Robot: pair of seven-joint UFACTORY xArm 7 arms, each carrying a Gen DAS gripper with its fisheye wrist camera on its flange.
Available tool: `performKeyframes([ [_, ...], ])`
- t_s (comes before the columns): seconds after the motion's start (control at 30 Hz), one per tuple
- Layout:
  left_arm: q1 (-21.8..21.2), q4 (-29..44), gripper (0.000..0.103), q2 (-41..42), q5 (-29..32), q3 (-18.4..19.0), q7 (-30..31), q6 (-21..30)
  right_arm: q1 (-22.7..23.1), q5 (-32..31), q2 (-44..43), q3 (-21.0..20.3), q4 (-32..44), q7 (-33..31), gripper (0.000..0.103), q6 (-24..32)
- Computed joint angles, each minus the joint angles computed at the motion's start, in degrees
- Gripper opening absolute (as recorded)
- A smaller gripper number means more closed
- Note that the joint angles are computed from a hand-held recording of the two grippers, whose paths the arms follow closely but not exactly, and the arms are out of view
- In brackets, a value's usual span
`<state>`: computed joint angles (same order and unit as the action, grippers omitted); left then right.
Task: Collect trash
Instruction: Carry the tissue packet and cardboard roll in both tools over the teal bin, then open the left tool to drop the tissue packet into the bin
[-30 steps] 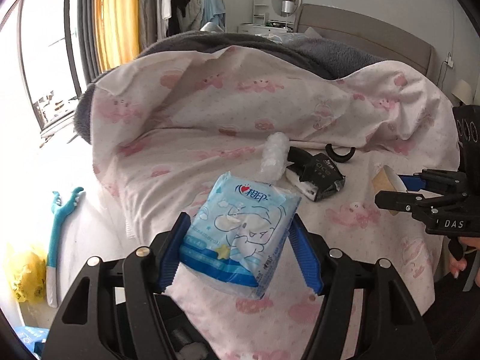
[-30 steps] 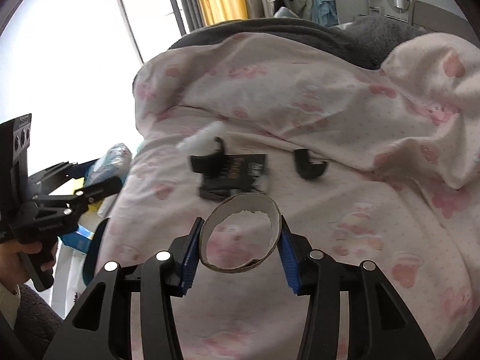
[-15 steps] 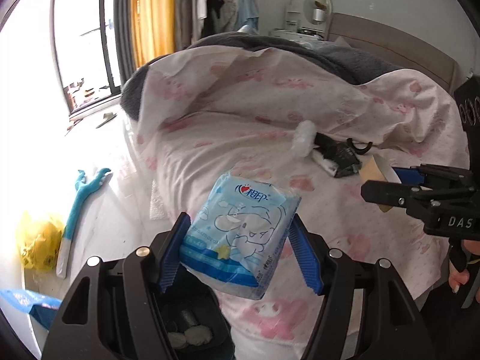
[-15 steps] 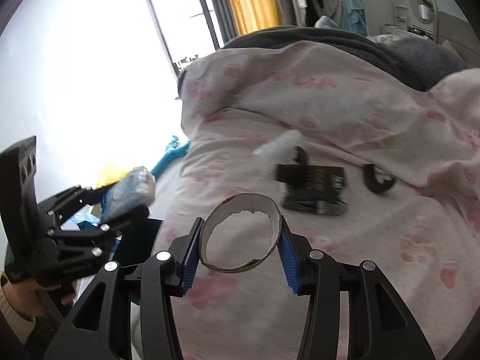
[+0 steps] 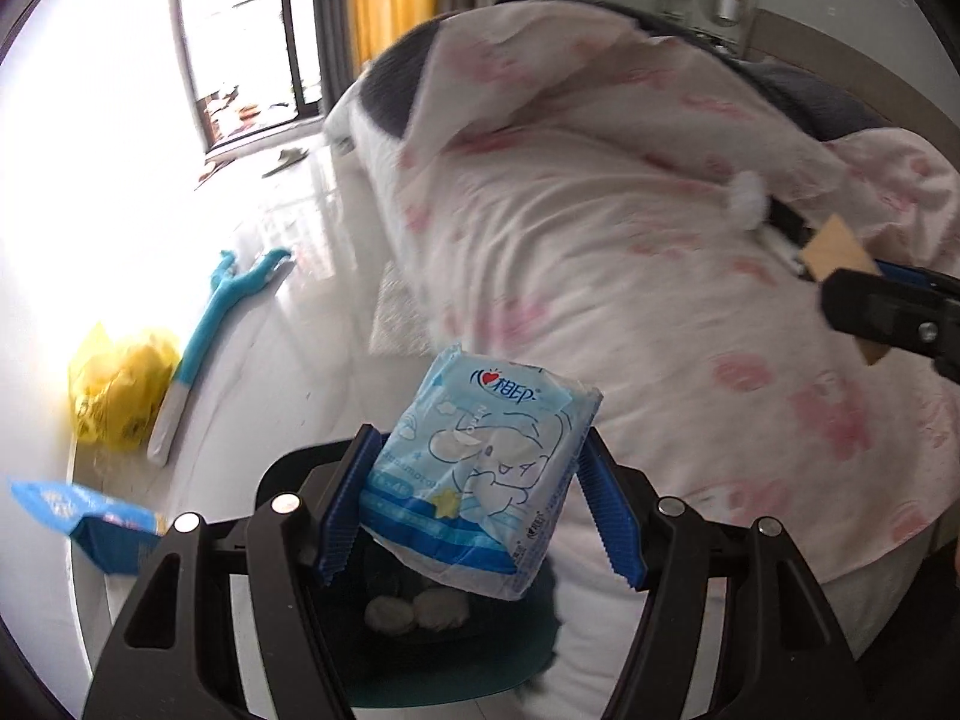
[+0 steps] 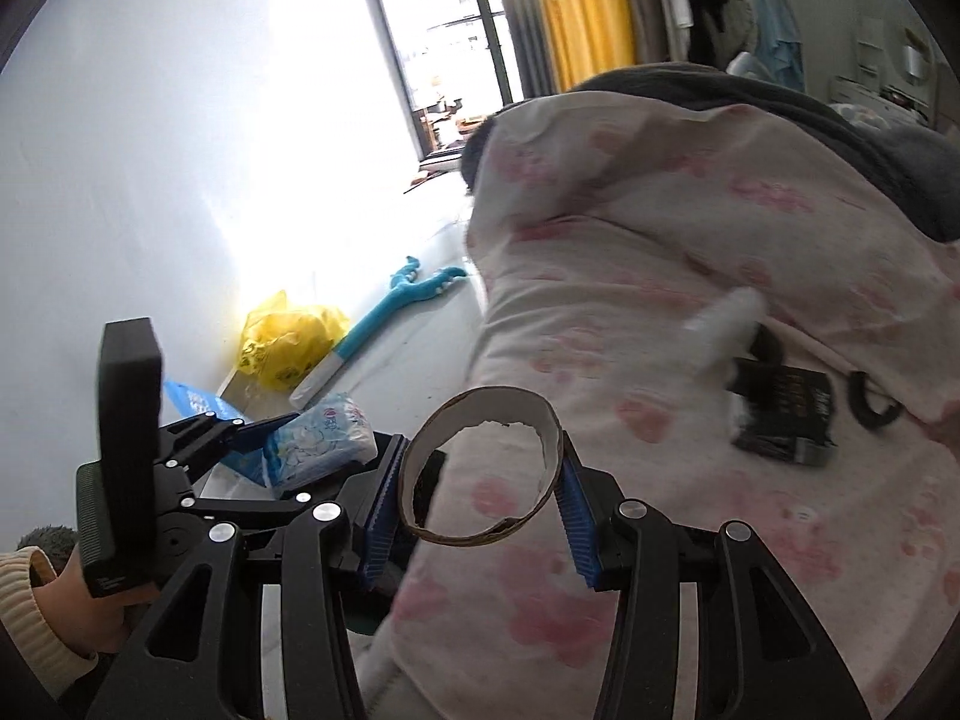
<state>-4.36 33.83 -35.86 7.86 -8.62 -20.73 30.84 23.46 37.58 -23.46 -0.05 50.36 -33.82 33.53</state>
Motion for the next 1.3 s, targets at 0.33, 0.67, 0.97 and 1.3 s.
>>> performKeyframes([
  [0.33,2.6,-2.7,0.069,-0.1,-0.3,3.2,2.5,4.4,2.4,0.9,4.4,2.6,3.0,-0.5,0.048,-0.7],
  [0.67,3.9,-5.0,0.069,1.1,-2.6,6.4,6.9,9.5,3.4,1.6,8.0,5.3,5.7,-0.8,0.048,-0.4],
  [0.97,5.2,-6.0,0.069,3.3,-7.3,10.1,11.8,15.5,3.9,-1.3,10.9,8.4,6.9,2.1,0.048,-1.7],
  [1.3,7.5,-6.8,0.079,1.6,-10.7,12.0,14.9,17.3,4.7,-6.5,15.3,10.9,8.9,6.0,0.048,-1.4],
])
